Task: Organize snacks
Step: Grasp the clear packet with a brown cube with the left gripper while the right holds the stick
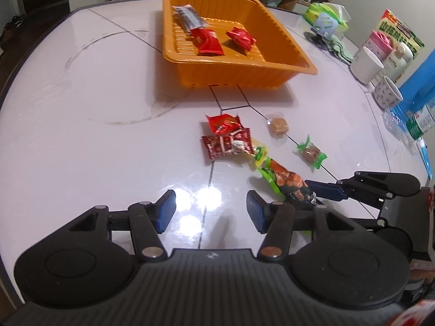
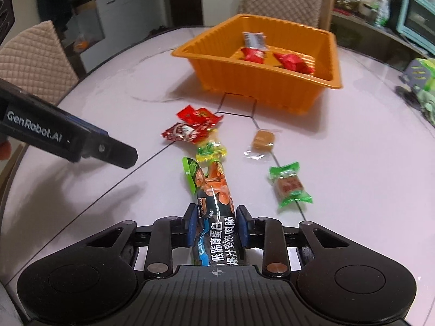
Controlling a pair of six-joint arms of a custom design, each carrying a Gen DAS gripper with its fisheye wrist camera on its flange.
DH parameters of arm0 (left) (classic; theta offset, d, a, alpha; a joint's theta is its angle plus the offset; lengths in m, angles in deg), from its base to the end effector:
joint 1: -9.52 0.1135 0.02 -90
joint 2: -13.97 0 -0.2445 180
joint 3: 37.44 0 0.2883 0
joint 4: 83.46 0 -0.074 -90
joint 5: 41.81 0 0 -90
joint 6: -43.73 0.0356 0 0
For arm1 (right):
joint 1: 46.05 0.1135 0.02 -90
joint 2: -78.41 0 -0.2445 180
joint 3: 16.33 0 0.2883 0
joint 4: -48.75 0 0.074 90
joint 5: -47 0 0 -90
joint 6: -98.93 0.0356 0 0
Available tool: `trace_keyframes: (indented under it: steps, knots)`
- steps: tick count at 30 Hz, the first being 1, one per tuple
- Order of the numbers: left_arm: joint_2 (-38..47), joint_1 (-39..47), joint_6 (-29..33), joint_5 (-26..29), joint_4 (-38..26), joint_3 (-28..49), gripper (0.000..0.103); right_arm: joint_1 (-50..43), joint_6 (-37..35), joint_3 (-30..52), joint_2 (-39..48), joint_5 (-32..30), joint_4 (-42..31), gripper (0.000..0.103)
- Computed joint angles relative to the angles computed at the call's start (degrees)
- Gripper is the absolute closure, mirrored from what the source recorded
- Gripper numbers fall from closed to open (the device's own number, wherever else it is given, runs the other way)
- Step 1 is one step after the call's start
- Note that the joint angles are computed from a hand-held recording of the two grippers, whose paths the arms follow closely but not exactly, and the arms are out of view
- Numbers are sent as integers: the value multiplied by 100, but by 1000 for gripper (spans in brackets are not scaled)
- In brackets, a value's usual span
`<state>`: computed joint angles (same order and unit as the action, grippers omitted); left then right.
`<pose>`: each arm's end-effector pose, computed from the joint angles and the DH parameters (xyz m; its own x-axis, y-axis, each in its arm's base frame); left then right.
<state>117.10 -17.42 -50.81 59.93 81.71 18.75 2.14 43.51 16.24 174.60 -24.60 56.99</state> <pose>0.2854 -0.1532 0.0451 -0.8249 0.3323 -0.4573 0.4655 0.8582 -0.2161 0.1655 0.1682 0.0096 -0.7853 -0.0701 -0.6152 -0.1725 0.9790 0.1086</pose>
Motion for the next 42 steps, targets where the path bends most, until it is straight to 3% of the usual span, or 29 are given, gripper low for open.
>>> trace_keyframes:
  steps: [5, 11, 21, 30, 42]
  knots:
    - [105, -259, 74, 37, 141, 88, 50, -2, 624, -495, -808, 222, -221, 72]
    - [483, -674, 131, -9, 328, 514, 52, -347, 1240, -1085, -2177, 393, -1006, 72]
    - [1370, -1077, 132, -215, 323, 1582, 55, -1441, 1336, -1845, -4383, 171, -2136, 72]
    - [2004, -1210, 195, -409, 167, 2351, 63, -1994, 1147, -1962, -4574, -60, -2055, 72]
    - [2504, -1311, 211, -571, -58, 2915, 65, -2273, 1019, -1996, -4615, -144, -2023, 72]
